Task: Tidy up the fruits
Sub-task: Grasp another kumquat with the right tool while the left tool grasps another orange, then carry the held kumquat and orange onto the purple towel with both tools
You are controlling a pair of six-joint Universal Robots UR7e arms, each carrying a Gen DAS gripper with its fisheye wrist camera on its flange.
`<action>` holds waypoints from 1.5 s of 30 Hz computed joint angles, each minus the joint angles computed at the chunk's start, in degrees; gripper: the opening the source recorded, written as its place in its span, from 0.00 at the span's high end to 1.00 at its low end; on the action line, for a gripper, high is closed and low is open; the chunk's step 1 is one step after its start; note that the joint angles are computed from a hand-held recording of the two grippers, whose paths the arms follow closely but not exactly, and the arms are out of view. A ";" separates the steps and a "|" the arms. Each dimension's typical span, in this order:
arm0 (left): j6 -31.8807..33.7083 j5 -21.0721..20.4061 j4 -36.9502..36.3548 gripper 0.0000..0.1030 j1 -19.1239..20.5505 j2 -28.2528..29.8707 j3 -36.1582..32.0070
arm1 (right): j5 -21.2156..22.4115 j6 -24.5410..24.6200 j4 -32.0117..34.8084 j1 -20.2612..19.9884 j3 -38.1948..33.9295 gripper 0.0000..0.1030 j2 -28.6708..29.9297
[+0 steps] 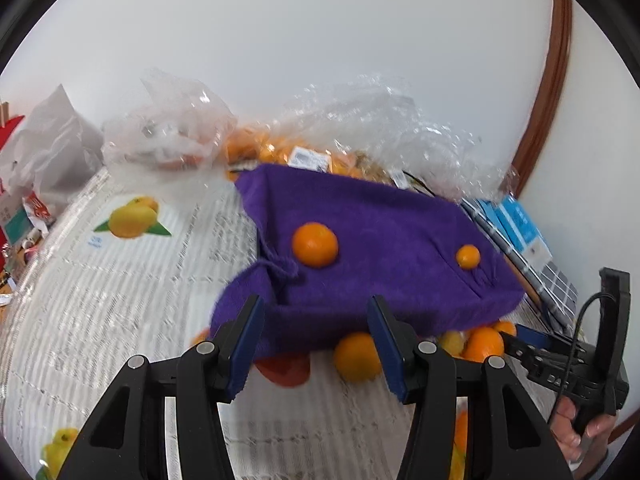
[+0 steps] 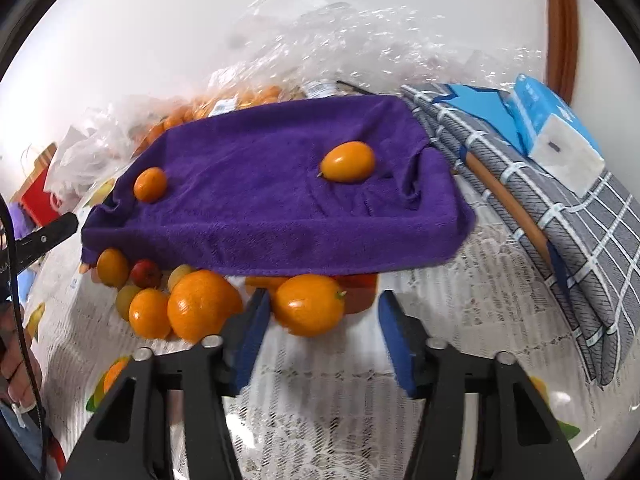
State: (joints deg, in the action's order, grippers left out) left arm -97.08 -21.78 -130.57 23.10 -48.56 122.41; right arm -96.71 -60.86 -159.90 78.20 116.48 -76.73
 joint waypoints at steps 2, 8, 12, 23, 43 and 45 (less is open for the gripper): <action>4.64 -1.29 -4.94 0.50 0.36 0.91 0.22 | -1.26 -1.26 -1.52 0.43 0.65 0.64 0.30; 11.68 -5.64 -8.12 0.50 1.65 3.71 -2.17 | -0.26 -0.19 -0.51 -0.27 0.25 0.64 -0.10; 11.55 -7.61 -5.85 0.51 2.87 4.72 -3.92 | 1.12 2.50 1.97 -0.92 -1.12 0.64 -0.29; 15.27 -8.49 -11.35 0.68 3.45 5.69 -3.82 | 1.86 4.52 5.29 -1.40 -2.33 0.64 -0.57; 9.52 -5.14 -9.03 0.68 1.92 5.58 -4.03 | 9.50 -0.66 3.38 -3.10 0.61 0.64 -3.56; 9.98 -5.12 -11.44 0.68 1.84 5.17 -3.05 | 9.83 -0.73 3.18 -3.22 0.75 0.64 -3.71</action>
State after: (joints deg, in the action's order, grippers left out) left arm -87.10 -26.90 -142.01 24.94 -43.40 119.36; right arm -86.88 -61.59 -156.72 74.98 117.23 -80.44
